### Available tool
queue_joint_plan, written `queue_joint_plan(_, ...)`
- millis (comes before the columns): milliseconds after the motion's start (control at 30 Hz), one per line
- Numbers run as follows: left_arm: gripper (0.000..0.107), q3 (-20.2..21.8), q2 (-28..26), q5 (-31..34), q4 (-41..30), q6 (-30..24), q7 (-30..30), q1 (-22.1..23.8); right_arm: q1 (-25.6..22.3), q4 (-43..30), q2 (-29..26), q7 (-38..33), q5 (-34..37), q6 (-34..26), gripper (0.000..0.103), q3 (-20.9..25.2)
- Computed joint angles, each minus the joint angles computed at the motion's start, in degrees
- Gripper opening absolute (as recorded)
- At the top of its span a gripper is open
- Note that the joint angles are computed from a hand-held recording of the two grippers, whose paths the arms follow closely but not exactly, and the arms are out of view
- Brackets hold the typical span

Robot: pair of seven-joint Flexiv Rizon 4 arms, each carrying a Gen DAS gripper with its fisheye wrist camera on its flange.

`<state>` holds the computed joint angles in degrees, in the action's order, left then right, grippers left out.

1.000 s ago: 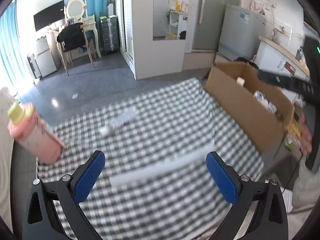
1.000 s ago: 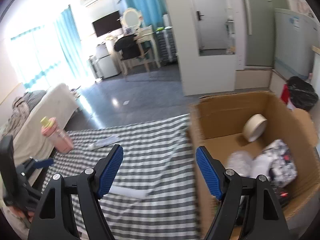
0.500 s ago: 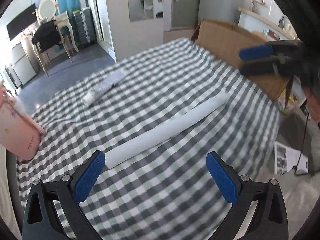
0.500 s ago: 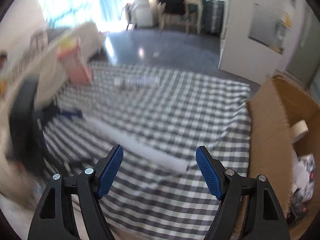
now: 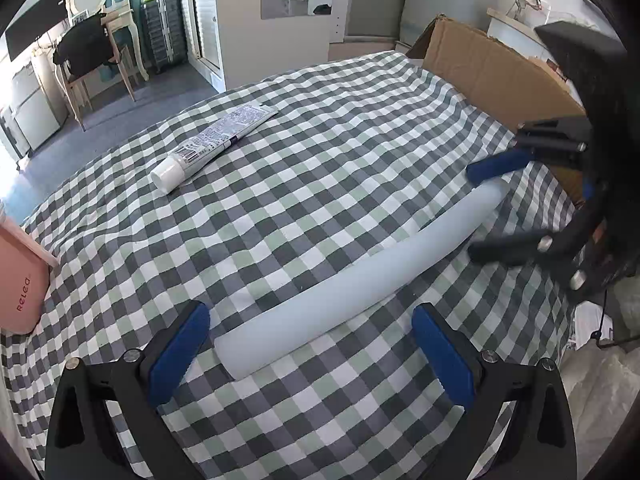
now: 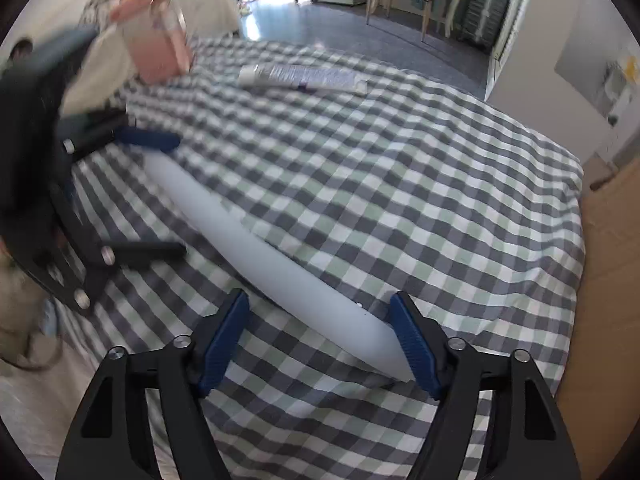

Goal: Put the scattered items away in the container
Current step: 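Grasp the white foam tube near one end with the right tool while the left tool grasps its middle, then lift the foam tube with both tools and carry it toward the box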

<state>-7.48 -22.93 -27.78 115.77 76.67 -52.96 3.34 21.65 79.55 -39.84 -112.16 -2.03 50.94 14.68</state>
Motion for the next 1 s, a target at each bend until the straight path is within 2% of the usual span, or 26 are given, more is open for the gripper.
queue_joint_plan(33, 0.081, -1.33, 0.55, -1.04, 0.8, 0.29, 1.72, 0.98, 0.31, 0.96, 0.39, -0.88, -0.75, 1.15, 0.061, -0.18)
queue_joint_plan(67, 0.061, -2.76, 1.17, -2.43, 1.47, 0.29, 3.83, 2.03, 0.26, 1.21, 0.65, -1.53, -0.88, 1.36, 0.051, 0.07)
queue_joint_plan(100, 0.052, -3.67, 1.72, -3.84, 1.86, -0.18, 5.38, 2.72, 0.74, 1.44, 0.86, -0.81, -1.4, 1.69, 0.032, -0.54)
queue_joint_plan(133, 0.044, -3.57, 2.07, -4.7, 1.87, -0.88, 5.84, 2.73, 1.48, 1.54, 1.05, 0.85, -2.17, 1.76, 0.023, -1.53)
queue_joint_plan(167, 0.033, -3.16, 2.32, -5.24, 1.86, -1.25, 5.97, 2.45, 1.87, 1.53, 1.21, 2.28, -2.61, 1.68, 0.019, -2.06)
queue_joint_plan(200, 0.03, -2.76, 2.64, -5.64, 2.01, -1.01, 6.07, 2.02, 2.1, 1.95, 1.51, 3.24, -3.0, 2.35, 0.011, -2.35)
queue_joint_plan(233, 0.018, -2.55, 3.06, -6.15, 2.3, -0.31, 6.08, 1.55, 2.15, 2.68, 2.03, 3.81, -3.24, 3.42, 0.011, -2.36)
queue_joint_plan(267, 0.011, -2.58, 3.63, -6.78, 2.75, 0.6, 6.26, 1.16, 1.93, 3.52, 2.74, 3.84, -3.22, 4.58, 0.011, -1.96)
queue_joint_plan(400, 0.011, -2.5, 6.24, -8.17, 4.09, 3.9, 6.36, -0.67, 0.5, 5.26, 4.86, 3.21, -1.69, 6.65, 0.011, 0.06)
queue_joint_plan(467, 0.011, -2.7, 7.13, -8.86, 4.06, 3.73, 6.94, -1.11, -0.29, 4.99, 5.31, 2.7, -0.57, 5.79, 0.011, 0.99)
queue_joint_plan(600, 0.011, 0.55, 6.7, -4.68, 2.63, 2.28, 3.6, -3.71, -0.89, 5.35, 5.98, 3.41, 1.09, 6.21, 0.011, 1.28)
queue_joint_plan(700, 0.011, 1.4, 6.22, -2.39, 2.1, 0.96, 1.59, -4.37, -0.91, 6.03, 6.28, 2.98, 1.72, 6.59, 0.011, 1.46)
queue_joint_plan(767, 0.011, 3.66, 5.22, 1.8, 1.41, 1.45, -1.76, -6.12, -0.71, 6.25, 6.16, 3.3, 1.53, 6.3, 0.011, 1.16)
queue_joint_plan(867, 0.012, 9.29, 3.15, 11.56, -1.02, 1.55, -9.83, -9.74, -1.23, 5.71, 5.82, 3.28, 1.93, 4.9, 0.011, 1.29)
queue_joint_plan(900, 0.013, 9.52, 2.79, 13.19, -1.52, 1.29, -10.86, -9.71, -1.4, 5.74, 5.74, 3.26, 2.22, 4.76, 0.011, 1.32)
queue_joint_plan(933, 0.018, 9.13, 2.62, 14.13, -1.7, 1.22, -11.1, -9.22, -1.61, 5.36, 5.52, 3.14, 2.56, 4.0, 0.011, 1.5)
queue_joint_plan(1000, 0.04, 8.55, 2.0, 15.96, -2.14, 1.2, -10.91, -8.46, -1.84, 5.16, 5.45, 2.93, 3.09, 3.66, 0.011, 1.68)
